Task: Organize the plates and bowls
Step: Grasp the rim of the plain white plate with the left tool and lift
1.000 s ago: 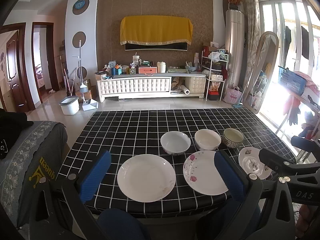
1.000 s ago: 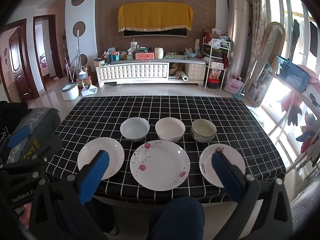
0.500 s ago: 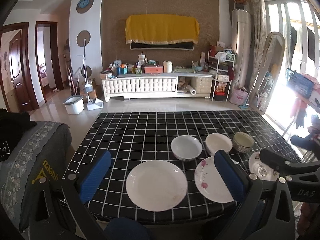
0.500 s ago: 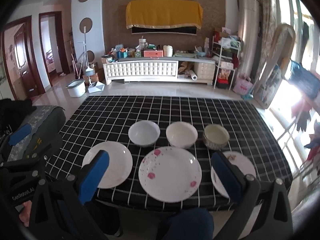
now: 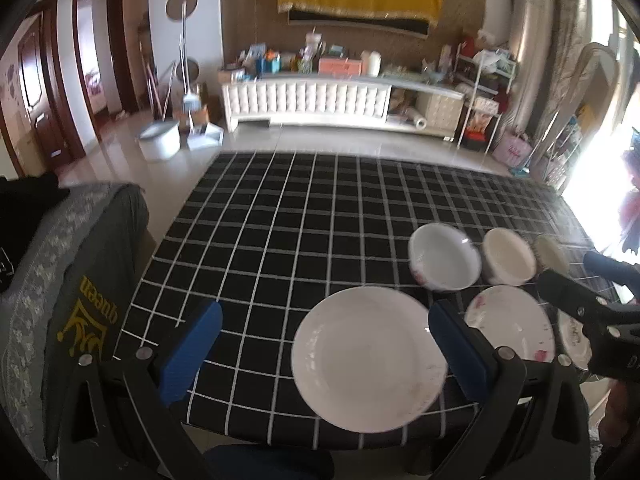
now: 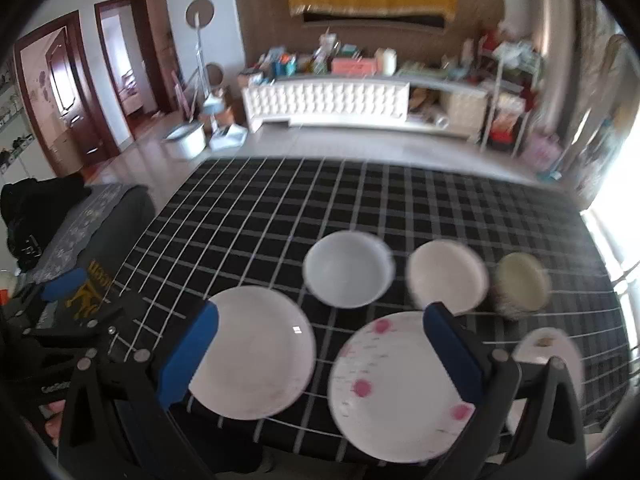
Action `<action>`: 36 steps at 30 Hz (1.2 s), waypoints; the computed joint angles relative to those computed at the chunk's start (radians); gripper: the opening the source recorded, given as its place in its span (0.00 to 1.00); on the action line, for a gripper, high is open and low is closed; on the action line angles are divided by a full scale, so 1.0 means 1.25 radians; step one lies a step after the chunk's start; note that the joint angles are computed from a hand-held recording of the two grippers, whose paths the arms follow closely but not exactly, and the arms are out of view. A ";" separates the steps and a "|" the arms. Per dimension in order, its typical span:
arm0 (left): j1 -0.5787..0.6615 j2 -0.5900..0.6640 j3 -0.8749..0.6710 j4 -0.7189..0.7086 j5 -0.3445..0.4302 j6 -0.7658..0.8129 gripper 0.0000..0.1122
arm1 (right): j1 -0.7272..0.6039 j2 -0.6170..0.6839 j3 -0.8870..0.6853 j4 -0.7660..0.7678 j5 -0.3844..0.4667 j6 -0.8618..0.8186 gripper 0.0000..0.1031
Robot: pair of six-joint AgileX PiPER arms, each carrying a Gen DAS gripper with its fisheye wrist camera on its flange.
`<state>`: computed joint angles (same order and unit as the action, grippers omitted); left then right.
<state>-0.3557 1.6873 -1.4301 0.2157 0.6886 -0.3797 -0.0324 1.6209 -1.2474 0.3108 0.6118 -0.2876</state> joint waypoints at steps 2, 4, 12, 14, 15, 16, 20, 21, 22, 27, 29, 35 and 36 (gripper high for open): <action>0.022 0.041 -0.023 -0.020 0.007 0.023 0.91 | 0.017 0.045 -0.027 -0.027 0.005 0.020 1.00; 0.040 0.076 -0.039 -0.035 0.011 0.042 0.91 | 0.037 0.091 -0.054 -0.057 0.012 0.040 1.00; 0.090 0.211 -0.116 -0.089 0.041 0.113 0.90 | 0.061 0.228 -0.141 -0.112 0.061 0.081 0.94; 0.095 0.237 -0.129 -0.103 0.046 0.131 0.85 | 0.055 0.257 -0.155 -0.102 0.078 0.074 0.87; 0.096 0.251 -0.137 -0.111 0.051 0.141 0.83 | 0.053 0.271 -0.157 -0.106 0.082 0.077 0.84; 0.098 0.263 -0.143 -0.123 0.056 0.152 0.81 | 0.054 0.282 -0.160 -0.108 0.083 0.078 0.82; 0.105 0.287 -0.151 -0.148 0.078 0.175 0.67 | 0.051 0.315 -0.168 -0.110 0.092 0.070 0.73; 0.104 0.295 -0.154 -0.145 0.087 0.172 0.64 | 0.051 0.320 -0.165 -0.121 0.091 0.079 0.72; 0.102 0.299 -0.153 -0.140 0.089 0.169 0.61 | 0.051 0.324 -0.166 -0.133 0.091 0.091 0.72; 0.104 0.321 -0.160 -0.154 0.118 0.177 0.37 | 0.049 0.333 -0.155 -0.121 0.093 0.086 0.63; 0.108 0.334 -0.167 -0.170 0.129 0.189 0.20 | 0.053 0.335 -0.149 -0.133 0.085 0.096 0.62; 0.107 0.352 -0.182 -0.204 0.148 0.207 0.17 | 0.052 0.324 -0.117 -0.124 0.085 0.086 0.46; 0.107 0.353 -0.183 -0.209 0.151 0.210 0.17 | 0.050 0.326 -0.116 -0.121 0.087 0.087 0.44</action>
<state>-0.2221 2.1290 -1.6583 -0.0458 0.8771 -0.1171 0.0296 2.0284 -1.3926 0.1592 0.7208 -0.1785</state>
